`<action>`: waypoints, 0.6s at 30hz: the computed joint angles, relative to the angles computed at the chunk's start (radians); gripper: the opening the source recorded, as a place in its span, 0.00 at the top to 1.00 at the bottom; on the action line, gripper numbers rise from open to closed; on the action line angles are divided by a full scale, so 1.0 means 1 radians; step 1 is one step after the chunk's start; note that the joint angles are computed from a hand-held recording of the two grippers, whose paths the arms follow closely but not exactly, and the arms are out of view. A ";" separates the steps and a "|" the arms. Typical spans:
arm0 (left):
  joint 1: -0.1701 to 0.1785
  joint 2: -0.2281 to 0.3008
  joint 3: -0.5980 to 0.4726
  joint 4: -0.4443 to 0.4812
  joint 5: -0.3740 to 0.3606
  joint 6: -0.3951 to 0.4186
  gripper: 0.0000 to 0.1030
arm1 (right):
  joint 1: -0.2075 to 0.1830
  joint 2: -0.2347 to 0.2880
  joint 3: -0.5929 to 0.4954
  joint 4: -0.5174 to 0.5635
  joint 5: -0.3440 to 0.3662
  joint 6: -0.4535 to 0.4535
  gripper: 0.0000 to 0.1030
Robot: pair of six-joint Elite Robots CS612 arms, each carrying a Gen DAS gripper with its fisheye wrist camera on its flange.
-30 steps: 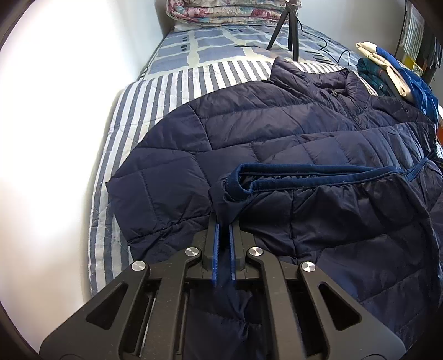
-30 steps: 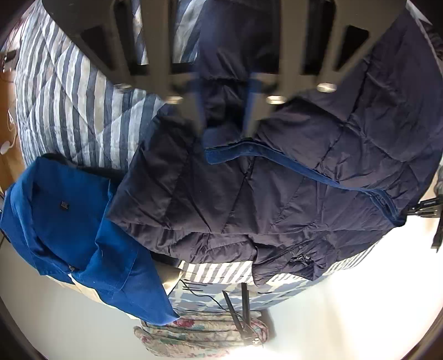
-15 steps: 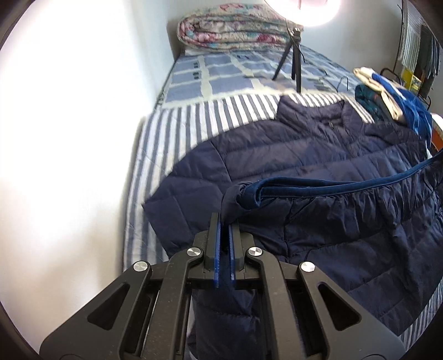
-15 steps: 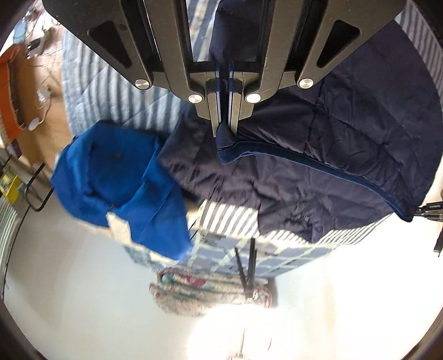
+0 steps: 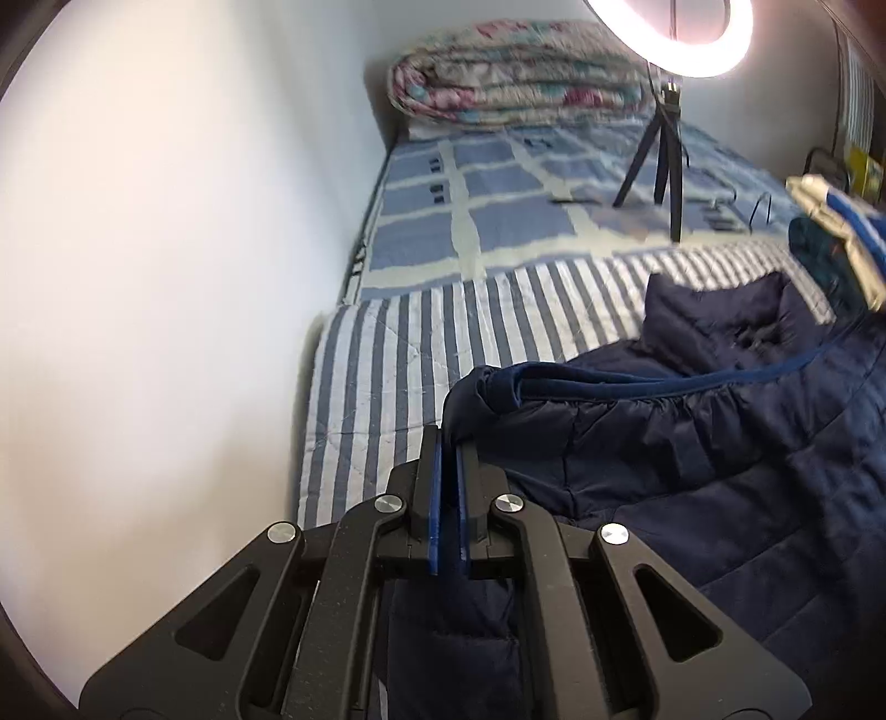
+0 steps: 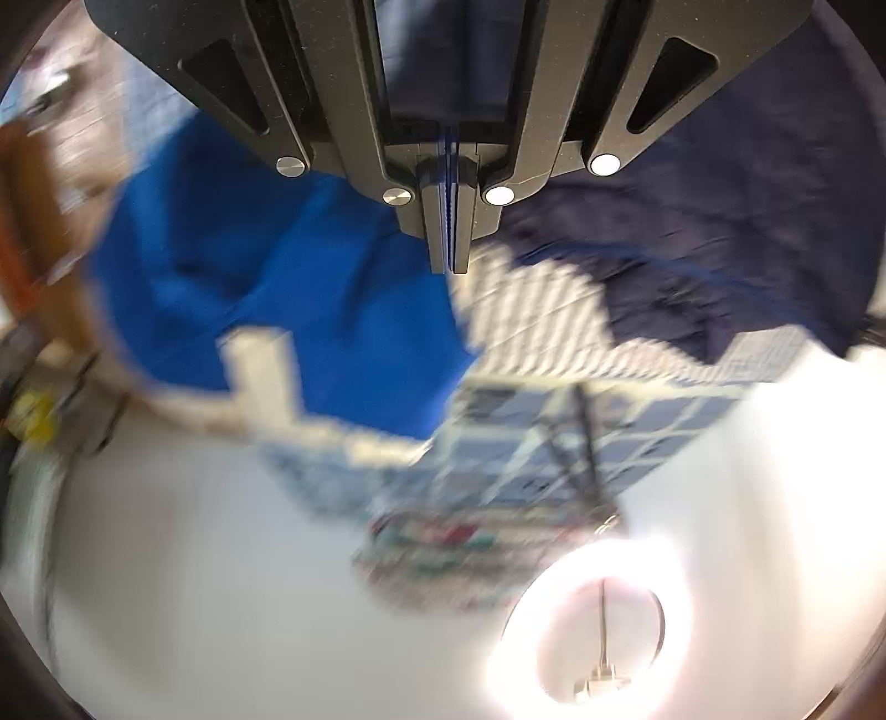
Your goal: Fold large clothes
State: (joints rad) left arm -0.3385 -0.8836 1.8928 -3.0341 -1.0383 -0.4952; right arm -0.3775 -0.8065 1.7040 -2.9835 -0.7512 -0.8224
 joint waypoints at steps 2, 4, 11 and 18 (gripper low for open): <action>0.005 0.023 -0.021 0.022 -0.006 -0.001 0.97 | 0.007 0.008 -0.010 0.076 -0.008 -0.048 0.97; 0.009 0.043 -0.041 0.044 -0.011 -0.003 0.97 | 0.019 0.017 -0.013 0.124 -0.039 -0.090 0.96; 0.008 0.093 -0.099 0.077 0.016 0.026 0.97 | 0.064 0.046 0.033 -0.110 -0.156 -0.102 0.41; 0.011 0.133 -0.145 0.092 0.037 0.039 0.97 | 0.116 0.090 0.008 -0.236 -0.314 -0.134 0.95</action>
State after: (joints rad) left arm -0.3273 -0.7509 1.7473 -2.9419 -1.0016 -0.4565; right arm -0.2615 -0.7161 1.7117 -3.2192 -1.0652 -0.9565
